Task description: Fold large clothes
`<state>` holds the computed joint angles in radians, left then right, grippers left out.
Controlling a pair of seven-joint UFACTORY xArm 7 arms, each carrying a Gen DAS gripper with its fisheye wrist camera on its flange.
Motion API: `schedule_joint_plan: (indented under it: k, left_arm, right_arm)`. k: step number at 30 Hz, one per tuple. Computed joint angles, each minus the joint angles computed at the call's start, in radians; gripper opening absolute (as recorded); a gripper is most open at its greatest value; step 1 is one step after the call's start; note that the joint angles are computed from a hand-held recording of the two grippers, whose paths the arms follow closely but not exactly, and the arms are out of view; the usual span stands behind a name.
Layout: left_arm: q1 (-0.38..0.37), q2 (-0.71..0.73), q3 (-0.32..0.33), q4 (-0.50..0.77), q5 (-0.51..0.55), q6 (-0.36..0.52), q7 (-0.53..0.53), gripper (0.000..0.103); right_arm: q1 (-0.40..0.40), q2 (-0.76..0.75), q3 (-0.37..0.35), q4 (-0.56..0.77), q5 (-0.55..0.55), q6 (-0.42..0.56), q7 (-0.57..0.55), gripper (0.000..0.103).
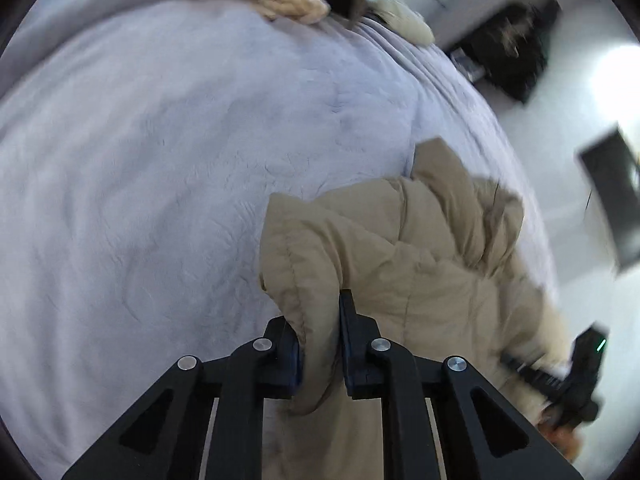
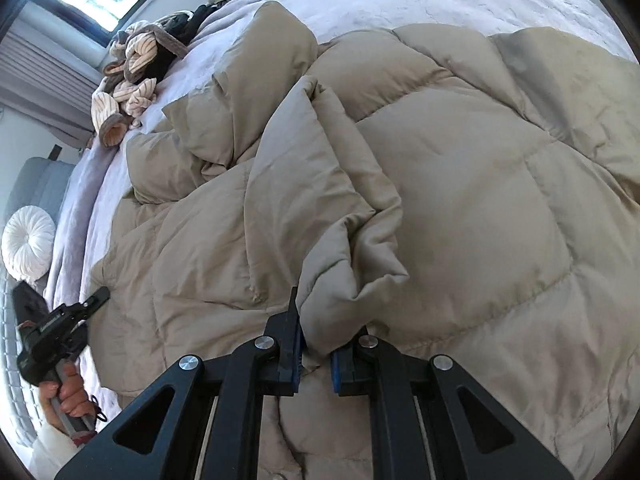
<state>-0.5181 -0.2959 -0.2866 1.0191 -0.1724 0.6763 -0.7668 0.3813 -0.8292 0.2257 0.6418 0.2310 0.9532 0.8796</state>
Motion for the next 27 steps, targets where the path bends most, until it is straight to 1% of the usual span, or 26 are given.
schedule_joint_plan:
  k: [3, 4, 5, 6, 7, 8, 10, 12, 13, 14, 15, 16, 17, 18, 20, 21, 22, 23, 24, 26, 27]
  left_arm:
    - [0.019, -0.007, 0.001, -0.013, 0.043, 0.041, 0.005, 0.018]
    - [0.036, -0.004, -0.005, -0.021, 0.072, 0.066, -0.022, 0.021]
    - [0.035, -0.011, 0.001, -0.034, 0.091, 0.079, -0.047, 0.033]
    - [0.075, -0.014, -0.027, -0.027, 0.142, 0.133, -0.115, 0.048]
    - [0.091, -0.02, -0.038, -0.019, 0.182, 0.165, -0.164, 0.051]
    - [0.102, -0.035, -0.044, -0.02, 0.213, 0.191, -0.201, 0.051]
    - [0.106, -0.067, -0.035, -0.016, 0.231, 0.225, -0.213, 0.051]
    - [0.107, -0.09, -0.038, 0.0, 0.254, 0.265, -0.207, 0.051]
    - [0.103, -0.104, -0.042, 0.008, 0.262, 0.28, -0.195, 0.051]
    - [0.099, -0.12, -0.047, 0.009, 0.267, 0.292, -0.186, 0.051]
    - [0.091, -0.13, -0.059, 0.021, 0.274, 0.304, -0.175, 0.051]
    - [0.082, -0.146, -0.065, 0.022, 0.27, 0.313, -0.166, 0.051]
    - [0.076, -0.144, -0.077, 0.032, 0.267, 0.315, -0.163, 0.051]
    - [0.066, -0.141, -0.087, 0.042, 0.263, 0.317, -0.156, 0.051]
    - [0.054, -0.108, -0.135, 0.077, 0.281, 0.334, -0.178, 0.051]
    - [0.051, -0.075, -0.154, 0.101, 0.296, 0.335, -0.19, 0.051]
    - [0.043, -0.049, -0.169, 0.113, 0.31, 0.336, -0.206, 0.051]
    - [0.032, -0.019, -0.179, 0.125, 0.319, 0.341, -0.22, 0.051]
    - [0.019, -0.01, -0.182, 0.13, 0.325, 0.356, -0.237, 0.051]
    - [0.001, 0.022, -0.198, 0.144, 0.371, 0.388, -0.289, 0.051]
    - [-0.007, 0.038, -0.202, 0.15, 0.399, 0.399, -0.31, 0.053]
  right_arm:
    - [0.011, -0.01, 0.017, -0.016, 0.032, -0.017, 0.049, 0.01]
    - [0.017, 0.005, 0.025, -0.011, 0.032, -0.024, 0.052, 0.01]
    - [0.02, 0.025, 0.039, 0.002, 0.026, -0.026, 0.06, 0.01]
    - [0.021, 0.037, 0.049, 0.008, 0.017, -0.027, 0.069, 0.01]
    - [0.02, 0.042, 0.055, 0.012, 0.005, -0.023, 0.076, 0.01]
    - [0.019, 0.045, 0.058, 0.01, -0.004, -0.026, 0.083, 0.01]
    - [0.033, 0.041, 0.04, 0.001, 0.005, -0.039, 0.081, 0.01]
    - [0.051, 0.034, 0.011, -0.002, 0.015, -0.042, 0.05, 0.011]
    - [0.062, 0.033, -0.005, 0.003, 0.023, -0.033, 0.028, 0.014]
    - [0.067, 0.036, -0.016, 0.026, 0.019, 0.004, 0.004, 0.017]
    - [0.064, 0.027, -0.013, 0.039, 0.01, 0.033, -0.004, 0.026]
    - [0.058, 0.016, -0.007, 0.06, -0.008, 0.075, -0.015, 0.04]
    - [0.042, 0.006, 0.009, 0.094, -0.042, 0.132, -0.018, 0.045]
    - [0.024, -0.005, 0.028, 0.119, -0.069, 0.179, -0.01, 0.045]
    - [-0.014, -0.042, 0.06, 0.154, -0.117, 0.245, 0.015, 0.045]
    - [-0.026, -0.069, 0.068, 0.158, -0.131, 0.245, 0.021, 0.035]
    - [-0.031, -0.08, 0.07, 0.162, -0.138, 0.232, 0.013, 0.02]
    - [-0.033, -0.078, 0.073, 0.171, -0.144, 0.221, -0.003, 0.018]
    - [-0.026, -0.061, 0.069, 0.176, -0.141, 0.194, -0.034, 0.018]
    - [-0.01, -0.008, 0.063, 0.179, -0.131, 0.148, -0.094, 0.017]
    - [-0.009, 0.014, 0.063, 0.173, -0.131, 0.136, -0.113, 0.017]
